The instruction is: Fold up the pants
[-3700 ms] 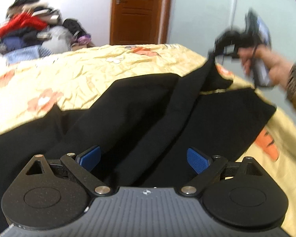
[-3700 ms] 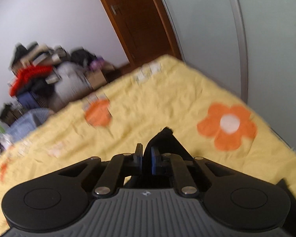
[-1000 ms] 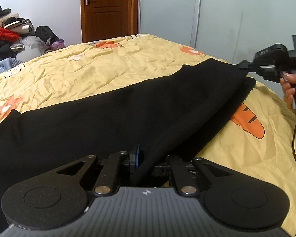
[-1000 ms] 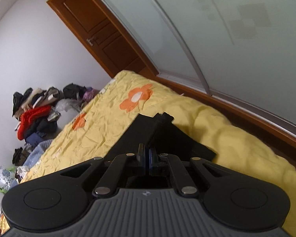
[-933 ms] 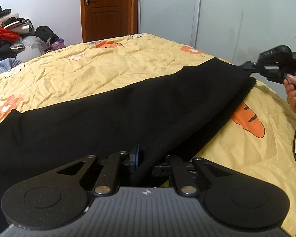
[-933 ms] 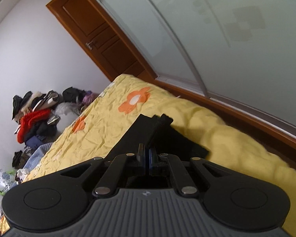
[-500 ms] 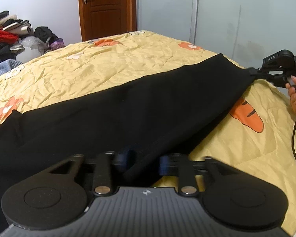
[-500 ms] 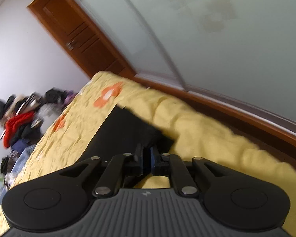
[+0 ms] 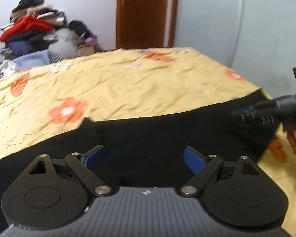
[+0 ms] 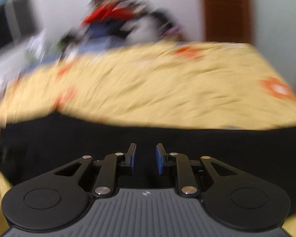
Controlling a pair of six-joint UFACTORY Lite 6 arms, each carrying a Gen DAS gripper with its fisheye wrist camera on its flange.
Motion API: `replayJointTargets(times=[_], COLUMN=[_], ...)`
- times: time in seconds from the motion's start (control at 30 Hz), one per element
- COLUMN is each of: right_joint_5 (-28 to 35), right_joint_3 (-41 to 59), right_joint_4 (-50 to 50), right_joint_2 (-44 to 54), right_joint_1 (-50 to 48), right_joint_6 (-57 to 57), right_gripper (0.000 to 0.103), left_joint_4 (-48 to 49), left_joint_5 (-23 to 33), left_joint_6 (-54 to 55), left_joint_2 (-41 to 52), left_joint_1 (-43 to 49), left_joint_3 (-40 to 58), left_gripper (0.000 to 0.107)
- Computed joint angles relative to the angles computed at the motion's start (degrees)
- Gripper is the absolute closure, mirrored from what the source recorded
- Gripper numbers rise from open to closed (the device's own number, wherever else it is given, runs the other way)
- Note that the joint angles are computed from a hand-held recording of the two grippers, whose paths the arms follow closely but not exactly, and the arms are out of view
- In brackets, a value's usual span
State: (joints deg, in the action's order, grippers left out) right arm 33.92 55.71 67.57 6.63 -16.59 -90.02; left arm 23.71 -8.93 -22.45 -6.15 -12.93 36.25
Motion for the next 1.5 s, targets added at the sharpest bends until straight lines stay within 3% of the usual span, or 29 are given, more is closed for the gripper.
replayJointTargets(times=[0.1,0.17,0.23,0.3,0.33,0.4,0.43,0.47,0.53,0.57,0.63,0.73,0.8,0.9,0.97,1.03,1.17,1.27,1.33,1.4,1.5], right_joint_5=[-7.83,-10.48,-10.32,-10.27,-10.16,-9.51,-10.99,-12.77,-15.61,-16.03,-13.91,-2.84,-2.67,-7.8,-12.06,-14.99,-16.76,-15.67,-14.38,-13.87,-13.53], right_joint_3=[-0.24,1.26,6.28,11.9,14.66,19.02,19.59,17.76,11.32,9.4,4.96,4.54,4.35,1.23,1.55,3.93,10.36,18.07,23.38,27.18,21.41], right_joint_4=[-7.97,-6.61,-6.46,-5.22,-4.86,-6.32,-6.41,-5.67,-2.39,-3.6,-1.71,-0.44,0.95,6.83,2.3,-7.4,-18.29,-17.87,-17.65,-23.01,-21.61], right_joint_2=[1.55,3.67,8.24,13.43,15.73,18.68,18.69,16.5,9.4,7.21,2.84,1.53,0.87,-1.03,-0.12,2.75,10.89,18.69,22.78,24.85,18.24], right_joint_1=[7.5,9.42,9.96,10.49,10.62,10.2,10.64,10.2,7.68,6.05,0.88,-7.63,-8.81,-7.27,-4.57,-2.79,-1.02,-0.22,0.14,0.64,-1.07], right_joint_6=[3.69,2.22,4.76,5.37,6.09,10.31,12.13,11.55,5.59,5.02,0.27,2.15,4.68,-4.55,-3.81,4.62,15.1,17.07,18.26,25.69,24.05], right_gripper=[0.083,0.083,0.083,0.082,0.082,0.08,0.079,0.074,0.029,0.0,0.0,0.0,0.0,0.0,0.0,0.0,0.0,0.0,0.0,0.0,0.0], left_joint_4=[17.99,22.78,17.99,6.0,0.0,-7.51,-7.68,-6.35,-7.82,-7.7,-1.63,0.61,-9.44,-27.43,-39.42,-51.19,-67.83,-84.42,-96.12,-100.88,-90.06], left_joint_5=[-0.46,0.17,2.25,3.55,1.57,2.9,2.89,2.56,1.21,0.25,-0.71,0.13,-0.52,-2.12,-2.97,-2.34,-4.08,-0.46,-2.03,-1.47,-5.3], left_joint_6=[-13.15,-15.33,-10.5,0.83,5.86,10.7,9.72,7.83,9.67,9.71,3.93,0.14,8.3,23.58,34.51,45.26,61.9,76.33,87.65,91.09,80.82], left_joint_2=[8.42,16.32,25.22,33.07,35.19,37.5,36.35,34.34,29.18,26.54,23.18,22.28,23.18,27.36,31.59,35.07,41.74,47.27,50.42,49.35,40.81], left_joint_1=[2.86,3.25,3.04,3.96,5.41,6.65,6.97,7.33,7.26,6.72,4.84,-1.53,-6.64,-12.92,-16.19,-18.52,-20.36,-18.35,-18.11,-17.35,-18.66], left_joint_3=[6.77,13.23,21.15,28.44,29.74,33.17,32.42,30.68,25.27,22.66,19.76,19.73,19.95,22.34,25.35,28.49,35.36,44.54,49.53,49.82,39.65], left_gripper=[0.018,0.018,0.018,0.015,0.01,0.013,0.02,0.018,0.018,0.018,0.017,0.017,0.016,0.016,0.016,0.016,0.004,0.004,0.005,0.012,0.012])
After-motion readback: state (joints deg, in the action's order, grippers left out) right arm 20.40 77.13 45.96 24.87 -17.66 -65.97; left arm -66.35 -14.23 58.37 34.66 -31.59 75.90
